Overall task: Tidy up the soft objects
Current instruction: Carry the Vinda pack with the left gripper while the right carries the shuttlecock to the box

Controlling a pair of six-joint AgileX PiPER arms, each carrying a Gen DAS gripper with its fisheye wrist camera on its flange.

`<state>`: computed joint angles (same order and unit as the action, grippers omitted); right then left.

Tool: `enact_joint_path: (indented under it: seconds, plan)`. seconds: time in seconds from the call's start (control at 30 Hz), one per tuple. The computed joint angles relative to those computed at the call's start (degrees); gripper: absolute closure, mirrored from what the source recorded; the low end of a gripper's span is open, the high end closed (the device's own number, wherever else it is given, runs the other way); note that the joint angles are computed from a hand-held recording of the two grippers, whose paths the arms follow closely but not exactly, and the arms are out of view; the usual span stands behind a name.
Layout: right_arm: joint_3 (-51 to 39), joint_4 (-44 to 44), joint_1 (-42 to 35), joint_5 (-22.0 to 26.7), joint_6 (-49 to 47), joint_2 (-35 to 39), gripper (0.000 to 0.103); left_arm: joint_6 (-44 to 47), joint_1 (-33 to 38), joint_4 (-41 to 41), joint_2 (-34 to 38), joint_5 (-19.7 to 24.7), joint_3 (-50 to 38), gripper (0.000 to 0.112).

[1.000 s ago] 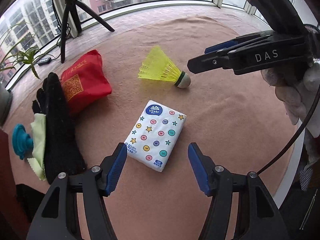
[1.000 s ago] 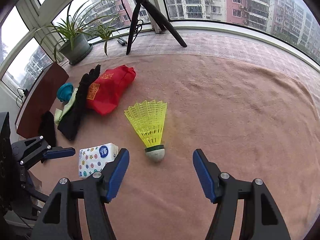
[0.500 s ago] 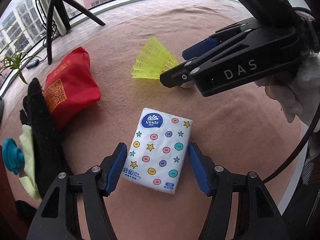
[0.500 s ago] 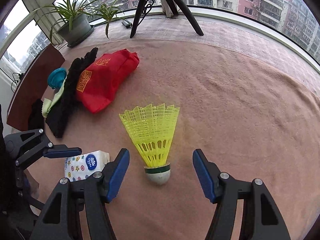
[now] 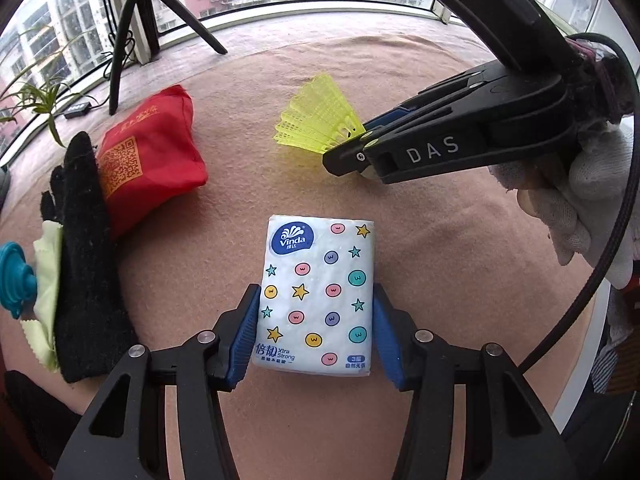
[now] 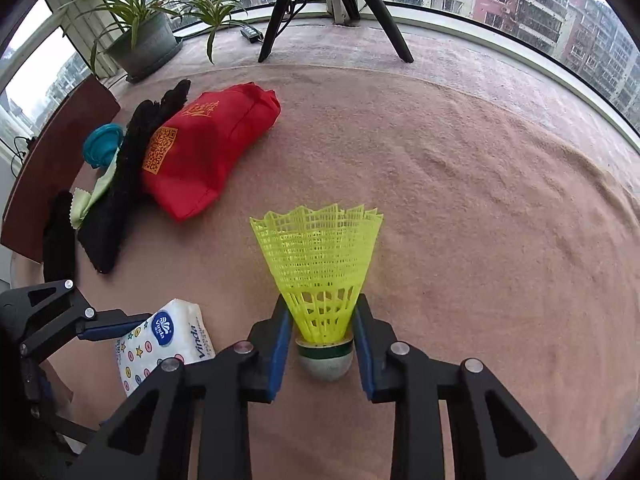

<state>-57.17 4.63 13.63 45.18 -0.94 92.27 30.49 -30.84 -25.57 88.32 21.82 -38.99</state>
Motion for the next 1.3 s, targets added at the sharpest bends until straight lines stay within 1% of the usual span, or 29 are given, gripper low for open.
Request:
enact_joint_path:
  seconds: [0.2,0.3,0.4,0.57,0.63,0.77,0.9,0.93,1.0,1.07,1.13,1.3]
  plan:
    - [1.4,-2.5,2.2,0.0,4.3,-4.2,0.077,3.5,3.2,-3.3,-5.2,0.9,2.9,0.060]
    - [1.2,-5.2,4.8,0.7,8.3,-6.1,0.077,5.4,5.8,-5.1,-8.3,2.8,3.9,0.060]
    - [0.5,-6.4,7.6,1.8,11.7,-8.0,0.077,7.3,9.0,-5.7,-12.9,5.1,5.3,0.060]
    - [-3.2,-10.4,14.3,4.1,19.8,-9.7,0.077,16.9,20.9,-11.0,-21.3,13.0,6.2,0.060]
    - [-4.9,-12.8,17.8,4.8,24.4,-9.7,0.077,20.5,27.7,-12.3,-24.0,17.1,5.5,0.060]
    - [-8.9,-16.0,25.0,5.6,31.5,-7.9,0.077,29.7,44.5,-15.5,-26.6,27.4,2.2,0.060]
    - [-14.0,-18.7,32.4,5.7,36.9,-3.7,0.077,38.5,60.4,-18.0,-24.1,35.0,-3.3,0.060]
    - [-16.2,-19.0,33.7,6.2,37.4,-2.4,0.077,40.7,64.0,-18.7,-22.7,36.4,-4.9,0.060]
    - [-21.1,-19.8,36.2,7.4,38.4,0.6,0.077,43.8,69.5,-19.6,-20.2,37.6,-7.7,0.060]
    - [-26.8,-20.2,38.2,8.7,38.6,4.0,0.077,45.8,73.7,-20.3,-16.8,38.1,-10.7,0.060]
    - [-33.4,-20.2,39.8,10.2,38.1,8.2,0.077,46.8,76.7,-20.7,-13.3,37.7,-13.6,0.060]
    - [-51.6,-19.9,42.8,15.5,35.7,19.7,0.077,45.5,80.2,-19.6,-4.7,34.3,-20.6,0.060]
